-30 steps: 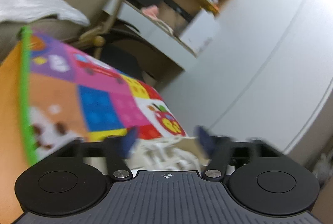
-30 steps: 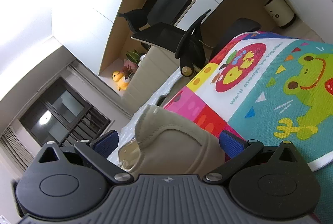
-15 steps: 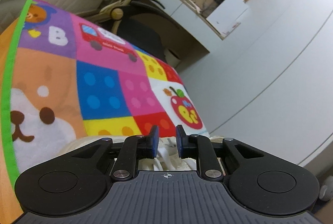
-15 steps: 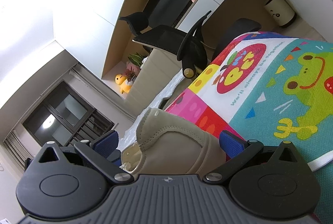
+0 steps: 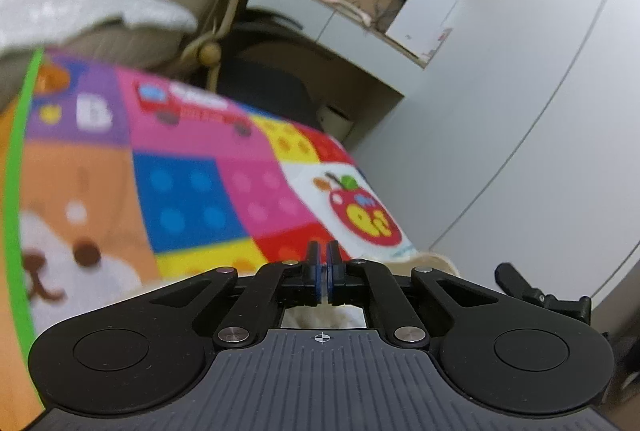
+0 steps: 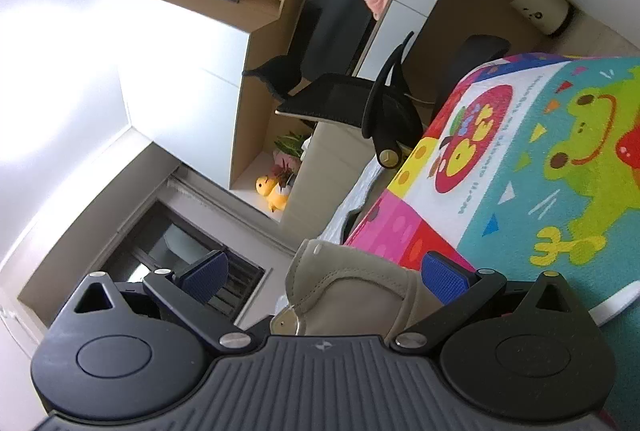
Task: Lace up shoes with both hands
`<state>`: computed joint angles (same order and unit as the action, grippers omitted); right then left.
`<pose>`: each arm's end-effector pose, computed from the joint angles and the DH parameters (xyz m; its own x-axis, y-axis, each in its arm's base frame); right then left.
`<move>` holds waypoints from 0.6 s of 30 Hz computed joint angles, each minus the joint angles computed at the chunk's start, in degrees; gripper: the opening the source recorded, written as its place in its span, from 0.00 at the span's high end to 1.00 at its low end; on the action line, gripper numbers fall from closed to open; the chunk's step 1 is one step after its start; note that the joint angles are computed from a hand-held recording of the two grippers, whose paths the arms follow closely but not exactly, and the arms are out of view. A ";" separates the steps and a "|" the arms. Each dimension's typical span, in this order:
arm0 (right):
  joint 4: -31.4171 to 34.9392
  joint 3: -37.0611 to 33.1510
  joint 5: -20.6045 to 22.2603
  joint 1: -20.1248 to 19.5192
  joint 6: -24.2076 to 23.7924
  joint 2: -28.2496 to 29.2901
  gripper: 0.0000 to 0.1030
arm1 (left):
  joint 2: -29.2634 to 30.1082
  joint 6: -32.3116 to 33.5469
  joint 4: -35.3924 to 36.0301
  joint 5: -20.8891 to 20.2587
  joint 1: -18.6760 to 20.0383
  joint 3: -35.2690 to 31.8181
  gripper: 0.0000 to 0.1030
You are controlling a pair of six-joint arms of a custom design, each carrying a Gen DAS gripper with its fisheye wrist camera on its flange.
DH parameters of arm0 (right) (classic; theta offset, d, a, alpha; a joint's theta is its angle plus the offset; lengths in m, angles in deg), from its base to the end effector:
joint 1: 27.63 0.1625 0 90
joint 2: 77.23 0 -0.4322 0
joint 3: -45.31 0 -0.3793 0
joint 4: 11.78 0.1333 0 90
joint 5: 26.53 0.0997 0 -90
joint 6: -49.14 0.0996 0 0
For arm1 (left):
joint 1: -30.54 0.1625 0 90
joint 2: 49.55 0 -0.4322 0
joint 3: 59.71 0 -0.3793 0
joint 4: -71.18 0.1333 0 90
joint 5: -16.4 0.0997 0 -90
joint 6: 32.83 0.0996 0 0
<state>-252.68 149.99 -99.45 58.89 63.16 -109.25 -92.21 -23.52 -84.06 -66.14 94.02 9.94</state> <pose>0.1263 -0.6018 0.1078 -0.9396 -0.1729 -0.2953 0.2474 0.2529 -0.9353 -0.2242 -0.7769 0.2674 -0.8542 0.4796 -0.2008 0.4954 0.6334 -0.5944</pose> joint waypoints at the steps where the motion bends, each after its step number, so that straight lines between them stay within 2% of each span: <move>1: 0.07 -0.04 -0.05 0.03 -0.07 -0.01 0.00 | -0.03 1.36 -1.25 0.42 -0.41 -0.40 1.00; 5: 0.91 -0.12 0.49 0.29 -2.00 -0.11 0.00 | -1.27 7.27 -11.43 0.78 -2.13 -1.98 1.00; 7: 1.75 -0.25 0.82 0.51 -3.53 -0.20 0.00 | -2.25 7.62 -9.40 -0.66 -2.40 -3.54 0.97; 9: 2.43 -0.34 0.18 0.97 -5.24 -0.28 0.00 | -3.08 7.84 -7.12 0.55 -2.72 -2.68 0.81; 10: 2.50 -0.34 -0.24 1.23 -6.09 -0.28 0.00 | -3.38 8.09 -5.80 1.39 -2.84 -2.01 0.61; 11: 2.45 -0.28 -0.35 1.37 -6.72 -0.28 0.00 | -3.44 7.91 -4.74 2.00 -2.73 -1.19 0.53; 15: 1.61 0.23 0.72 1.20 -6.95 -0.33 0.00 | -2.16 2.86 1.66 2.78 -1.38 -0.40 0.56; 16: 1.75 0.28 0.68 1.17 -6.56 -0.39 0.00 | -1.54 0.78 3.52 2.47 -0.91 -0.99 0.65; 17: 2.01 0.28 0.59 1.15 -6.22 -0.46 0.00 | -0.94 -1.12 4.87 2.00 -0.48 -1.66 0.69; 18: 2.14 0.28 0.54 1.13 -5.99 -0.51 0.00 | -0.30 -3.01 6.32 1.49 -0.12 -2.51 0.69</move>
